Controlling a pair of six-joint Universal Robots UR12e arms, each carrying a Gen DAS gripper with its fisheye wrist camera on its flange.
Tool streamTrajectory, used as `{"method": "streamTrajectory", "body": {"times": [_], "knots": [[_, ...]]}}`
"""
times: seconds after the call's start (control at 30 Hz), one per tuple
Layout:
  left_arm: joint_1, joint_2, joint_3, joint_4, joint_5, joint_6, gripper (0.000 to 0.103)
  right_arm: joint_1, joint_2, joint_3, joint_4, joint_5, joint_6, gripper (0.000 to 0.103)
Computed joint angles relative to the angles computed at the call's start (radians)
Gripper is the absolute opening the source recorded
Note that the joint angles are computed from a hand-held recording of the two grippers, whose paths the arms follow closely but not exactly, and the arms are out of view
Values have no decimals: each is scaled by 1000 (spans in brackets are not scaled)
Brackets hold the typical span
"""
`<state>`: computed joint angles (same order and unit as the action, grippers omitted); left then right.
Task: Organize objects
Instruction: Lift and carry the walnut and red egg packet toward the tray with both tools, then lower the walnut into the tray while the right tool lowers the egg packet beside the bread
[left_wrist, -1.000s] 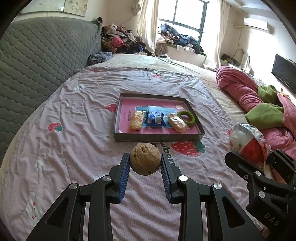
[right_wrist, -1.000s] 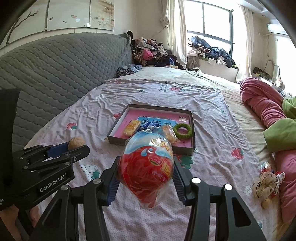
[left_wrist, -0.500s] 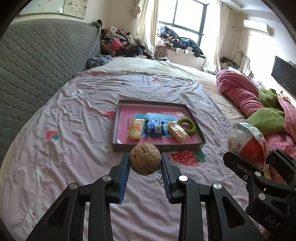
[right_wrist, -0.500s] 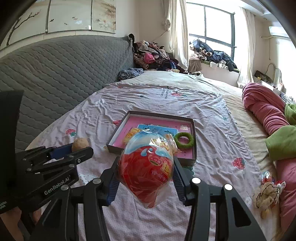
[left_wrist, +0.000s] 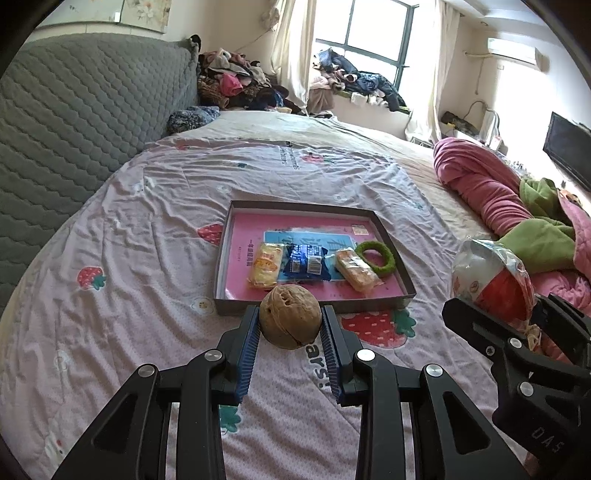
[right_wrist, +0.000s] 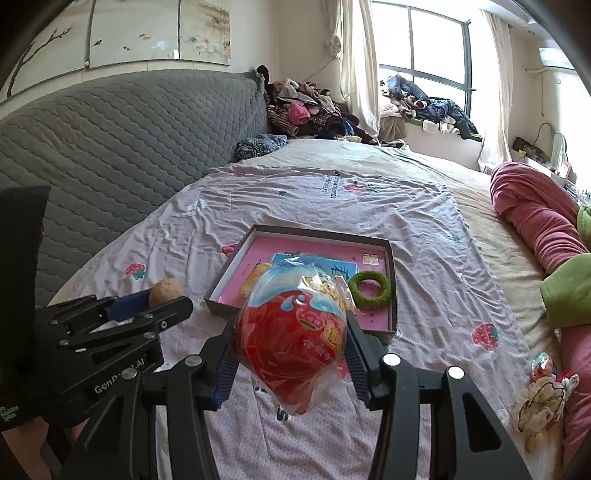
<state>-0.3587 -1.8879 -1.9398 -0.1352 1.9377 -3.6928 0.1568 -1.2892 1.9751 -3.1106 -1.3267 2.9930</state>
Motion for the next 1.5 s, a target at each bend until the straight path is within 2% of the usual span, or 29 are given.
{"method": "streamTrajectory", "body": {"times": [0.37,0.73,1.13,1.5], "knots": [[41,-81,84,-19,-56,32,33,-10,77,-95,37,-18,-11,52],[75,-181,186,-40,-92,72,33,-16,185,-221,69,-32,-38,52],[89,-277,276,-57,-105,96,33,-26,297,-318,106,-38,-61,52],[96,-328,314,-69,-109,110,33,-22,395,-442,175,-46,-74,52]]}}
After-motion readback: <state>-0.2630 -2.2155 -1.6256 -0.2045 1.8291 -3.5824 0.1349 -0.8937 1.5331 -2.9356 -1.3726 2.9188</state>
